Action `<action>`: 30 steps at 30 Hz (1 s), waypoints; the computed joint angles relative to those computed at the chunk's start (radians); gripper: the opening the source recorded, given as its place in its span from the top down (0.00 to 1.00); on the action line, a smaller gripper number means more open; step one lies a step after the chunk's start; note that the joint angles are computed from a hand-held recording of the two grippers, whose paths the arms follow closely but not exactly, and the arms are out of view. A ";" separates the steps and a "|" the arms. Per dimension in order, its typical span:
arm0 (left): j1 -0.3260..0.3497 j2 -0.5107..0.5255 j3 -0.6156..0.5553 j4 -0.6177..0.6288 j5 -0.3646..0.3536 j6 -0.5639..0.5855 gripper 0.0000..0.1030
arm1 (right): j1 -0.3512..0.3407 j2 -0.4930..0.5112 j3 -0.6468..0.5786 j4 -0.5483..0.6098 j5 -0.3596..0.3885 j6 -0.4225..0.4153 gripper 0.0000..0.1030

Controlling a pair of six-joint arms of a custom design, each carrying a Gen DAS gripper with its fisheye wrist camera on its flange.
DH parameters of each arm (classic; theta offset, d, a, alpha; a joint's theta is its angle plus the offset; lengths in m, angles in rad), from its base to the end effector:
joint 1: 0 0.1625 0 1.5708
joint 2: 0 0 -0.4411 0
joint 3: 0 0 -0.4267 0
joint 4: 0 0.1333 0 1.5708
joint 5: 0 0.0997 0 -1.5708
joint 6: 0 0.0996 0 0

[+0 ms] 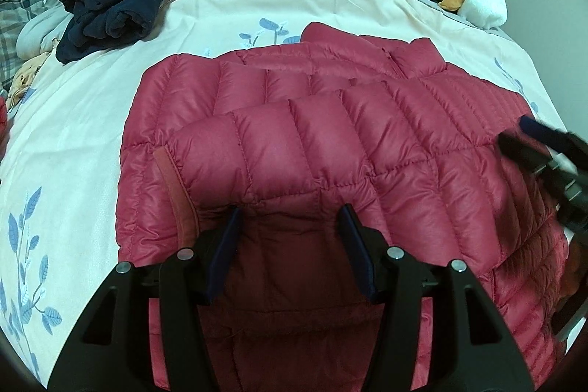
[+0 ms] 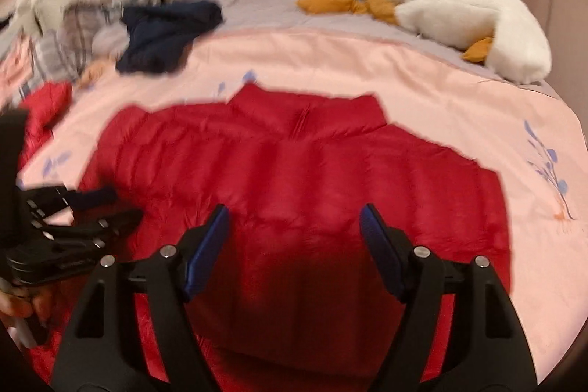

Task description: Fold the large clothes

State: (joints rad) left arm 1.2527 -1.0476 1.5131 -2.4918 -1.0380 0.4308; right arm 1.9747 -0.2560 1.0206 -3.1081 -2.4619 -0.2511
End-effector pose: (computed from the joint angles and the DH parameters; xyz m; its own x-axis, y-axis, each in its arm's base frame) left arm -0.0533 -0.7499 0.3199 -0.6896 0.4082 -0.5982 0.6261 0.7512 -0.2092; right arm 0.3853 -0.7594 0.0036 -0.6966 0.0807 0.7129 -0.4692 0.7004 -0.5378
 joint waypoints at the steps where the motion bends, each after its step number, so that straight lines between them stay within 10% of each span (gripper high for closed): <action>1: 0.001 0.000 -0.001 0.001 -0.001 0.002 0.45 | -0.005 0.022 -0.030 0.045 -0.027 0.014 0.27; 10: 0.001 0.003 0.002 -0.008 0.006 0.002 0.45 | -0.023 0.034 -0.041 0.096 -0.041 0.058 0.24; 18: 0.000 0.002 -0.001 0.003 0.006 -0.006 0.45 | 0.003 -0.068 0.146 -0.083 -0.010 0.072 0.24; 30: -0.012 -0.006 0.020 -0.019 0.046 -0.033 0.41 | -0.017 -0.057 0.152 0.030 -0.089 0.120 0.17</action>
State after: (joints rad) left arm 1.2402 -1.0536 1.5334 -2.5110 -0.9921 0.3978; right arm 1.9579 -0.3132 1.1721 -3.0783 -2.5508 -0.1315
